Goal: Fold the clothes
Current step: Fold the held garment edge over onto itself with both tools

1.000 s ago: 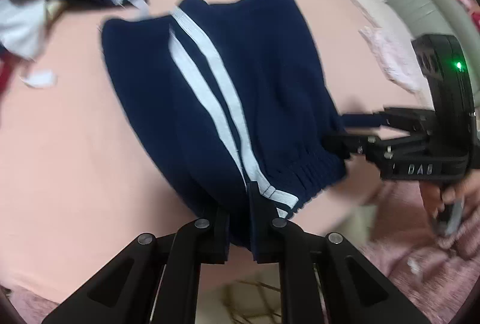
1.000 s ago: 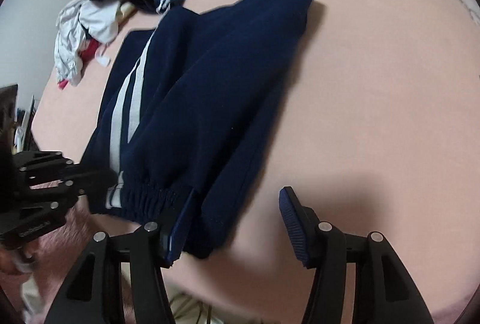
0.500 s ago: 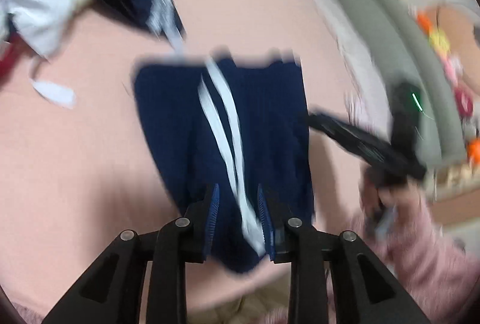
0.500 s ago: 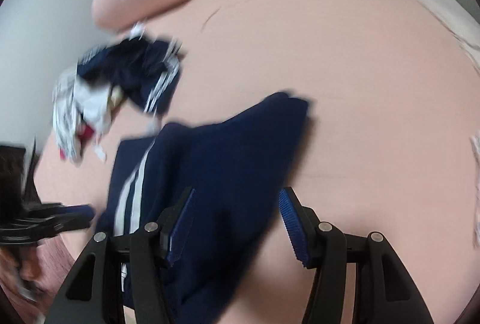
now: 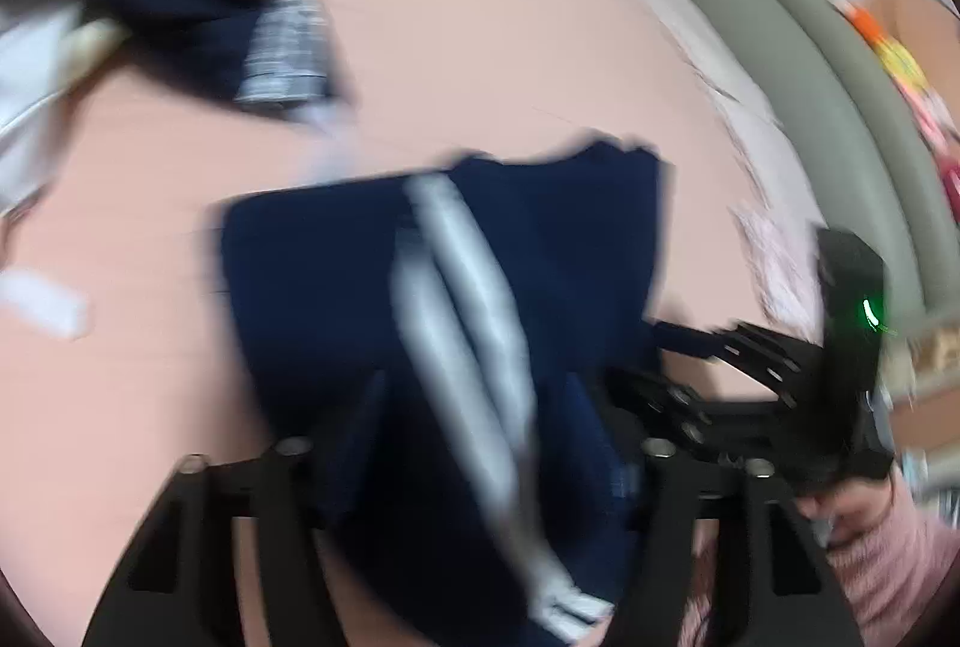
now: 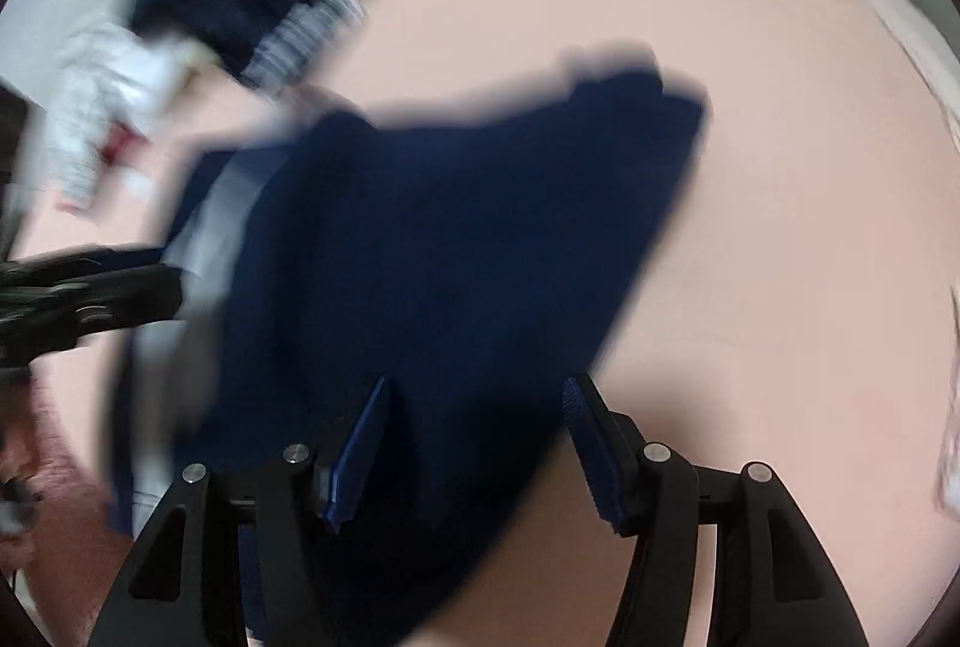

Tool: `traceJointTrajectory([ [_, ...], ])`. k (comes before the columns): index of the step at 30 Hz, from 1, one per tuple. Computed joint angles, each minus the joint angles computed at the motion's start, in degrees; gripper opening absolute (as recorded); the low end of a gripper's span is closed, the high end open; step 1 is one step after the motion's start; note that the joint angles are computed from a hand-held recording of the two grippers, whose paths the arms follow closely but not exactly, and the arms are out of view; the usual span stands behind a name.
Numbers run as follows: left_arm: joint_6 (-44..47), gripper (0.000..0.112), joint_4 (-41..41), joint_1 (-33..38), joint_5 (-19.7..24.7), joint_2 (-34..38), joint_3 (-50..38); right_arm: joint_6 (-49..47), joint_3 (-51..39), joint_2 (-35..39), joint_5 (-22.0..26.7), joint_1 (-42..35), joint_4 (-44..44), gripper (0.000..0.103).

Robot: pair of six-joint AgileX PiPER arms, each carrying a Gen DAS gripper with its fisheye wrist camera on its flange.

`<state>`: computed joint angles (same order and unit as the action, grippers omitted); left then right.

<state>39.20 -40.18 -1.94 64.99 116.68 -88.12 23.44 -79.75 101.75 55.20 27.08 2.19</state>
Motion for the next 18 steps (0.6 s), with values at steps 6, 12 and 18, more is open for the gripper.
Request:
traceJointTrajectory([
  [6,18.7,0.052,-2.9,-5.7,1.8,-5.5,7.5,-6.4,5.4,-8.7,-14.5,-6.6,10.9,0.06],
  [12,16.1,0.052,-3.5,-1.6,-1.8,-4.6,8.4,-14.0,-5.9,5.2,-2.5,-3.7,10.9,0.061],
  [18,7.1,0.052,-4.2,1.7,-3.1,0.4,2.2,-8.8,3.2,-1.0,-5.8,-2.6,6.3,0.061],
])
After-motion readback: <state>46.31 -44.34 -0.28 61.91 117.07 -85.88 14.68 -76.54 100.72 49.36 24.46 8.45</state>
